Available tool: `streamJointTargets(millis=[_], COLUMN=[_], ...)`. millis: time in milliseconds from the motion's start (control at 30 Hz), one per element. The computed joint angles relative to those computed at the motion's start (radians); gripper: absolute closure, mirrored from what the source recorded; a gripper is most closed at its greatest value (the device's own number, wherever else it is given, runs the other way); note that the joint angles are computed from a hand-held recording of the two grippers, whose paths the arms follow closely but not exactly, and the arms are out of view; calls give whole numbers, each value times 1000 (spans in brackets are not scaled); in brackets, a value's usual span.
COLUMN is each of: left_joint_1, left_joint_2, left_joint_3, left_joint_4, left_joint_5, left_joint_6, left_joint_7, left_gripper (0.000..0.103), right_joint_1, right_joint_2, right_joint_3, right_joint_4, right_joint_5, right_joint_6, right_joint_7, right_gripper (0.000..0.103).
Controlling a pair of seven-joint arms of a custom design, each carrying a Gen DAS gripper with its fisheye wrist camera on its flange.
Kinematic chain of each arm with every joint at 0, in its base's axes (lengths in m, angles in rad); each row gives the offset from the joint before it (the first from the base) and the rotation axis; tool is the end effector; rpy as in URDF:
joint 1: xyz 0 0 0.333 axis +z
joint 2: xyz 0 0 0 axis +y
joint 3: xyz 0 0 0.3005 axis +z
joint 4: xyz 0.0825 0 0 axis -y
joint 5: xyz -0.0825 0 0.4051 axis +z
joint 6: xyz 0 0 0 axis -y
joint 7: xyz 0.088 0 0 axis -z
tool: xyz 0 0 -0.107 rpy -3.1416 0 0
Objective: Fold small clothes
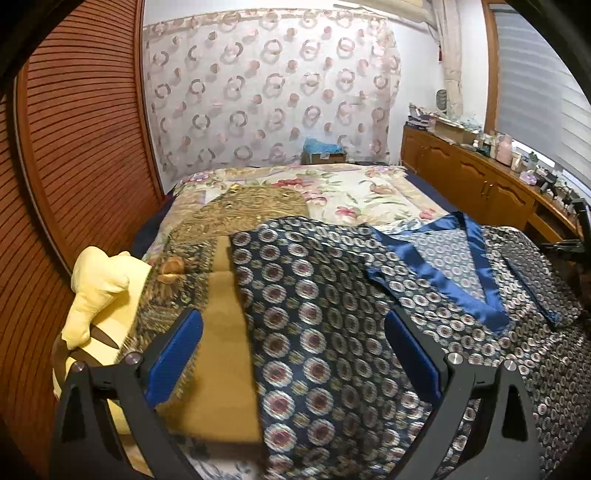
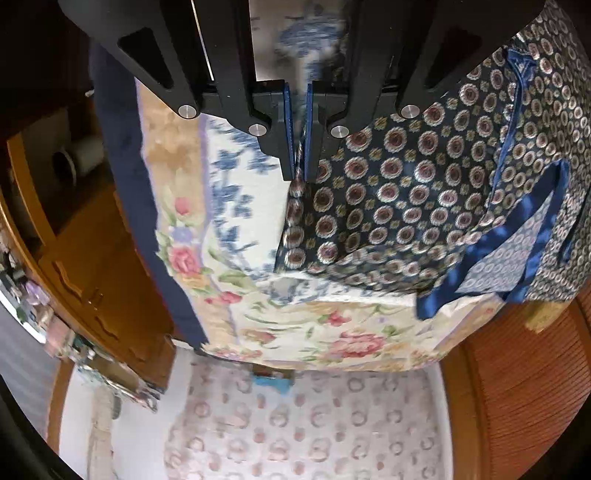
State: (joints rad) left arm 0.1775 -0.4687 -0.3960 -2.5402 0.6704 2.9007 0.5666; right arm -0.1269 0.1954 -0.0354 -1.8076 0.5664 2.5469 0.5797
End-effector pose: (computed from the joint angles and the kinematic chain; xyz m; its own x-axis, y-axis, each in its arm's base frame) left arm 0.4512 -0.1456 0.4739 0.1562 -0.9877 -0.0008 -0.6107 -0.0959 -0.7860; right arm 0.6618 -0.1140 0.4693 0.4062 -0.9108 0.0736 -0.6940 -0.3598 -0.6236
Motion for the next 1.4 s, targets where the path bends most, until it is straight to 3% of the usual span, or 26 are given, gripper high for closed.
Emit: streamJointTargets(millis=[33, 100, 200, 333, 400, 533, 700, 833, 1000, 1033, 1100, 1133, 1200, 1333, 1367, 1400], left_joint_1=[-2, -7, -13, -41, -50, -80, -112, -168, -212, -215, -214, -210, -198, -191, -178, -172], left_joint_2=[6, 24, 48, 79, 99, 151, 206, 251, 261, 259, 254, 252, 245, 214, 203, 195], left_joint_3=[8, 28, 54, 104, 121, 162, 199, 248, 276, 276, 268, 261, 241, 225, 206, 197], left_joint_4=[6, 17, 37, 60, 77, 115, 158, 200, 196, 194, 191, 189, 184, 161, 155, 152], left_joint_5=[-4, -13, -27, -79, -104, -178, -265, -408, -558, -576, -589, -584, -553, -519, -490, -474], left_joint_6=[-2, 0, 1, 7, 6, -11, -34, -80, -62, -58, -54, -50, -36, 4, 12, 17], left_joint_7=[9, 31, 67, 138, 175, 250, 314, 428, 542, 556, 566, 564, 551, 547, 526, 517], left_gripper=[3, 3, 9, 17, 31, 38, 39, 39, 40, 43, 68, 73, 94, 101, 102, 102], right_joint_1=[-2, -14, -8, -7, -16, -32, -40, -42, -41, -42, -42, -42, -41, -38, -38, -39], right_joint_2=[7, 26, 65, 125, 144, 161, 168, 169, 171, 171, 171, 170, 170, 171, 170, 167], right_joint_3=[0, 7, 11, 20, 29, 46, 54, 55, 55, 55, 56, 56, 56, 55, 56, 58], right_joint_4=[12, 51, 97, 156, 173, 189, 196, 198, 200, 201, 201, 199, 199, 197, 193, 190], right_joint_5=[5, 39, 27, -7, -5, 12, 21, 20, 17, 18, 19, 18, 18, 11, 9, 9], right_joint_6=[2, -39, -52, -64, -68, -64, -72, -73, -72, -74, -75, -73, -72, -59, -52, -54], right_joint_7=[3, -4, 12, 41, 45, 40, 40, 40, 42, 42, 42, 43, 42, 38, 28, 16], right_gripper=[100, 81, 63, 63, 63, 61, 60, 60, 59, 59, 59, 58, 58, 59, 63, 75])
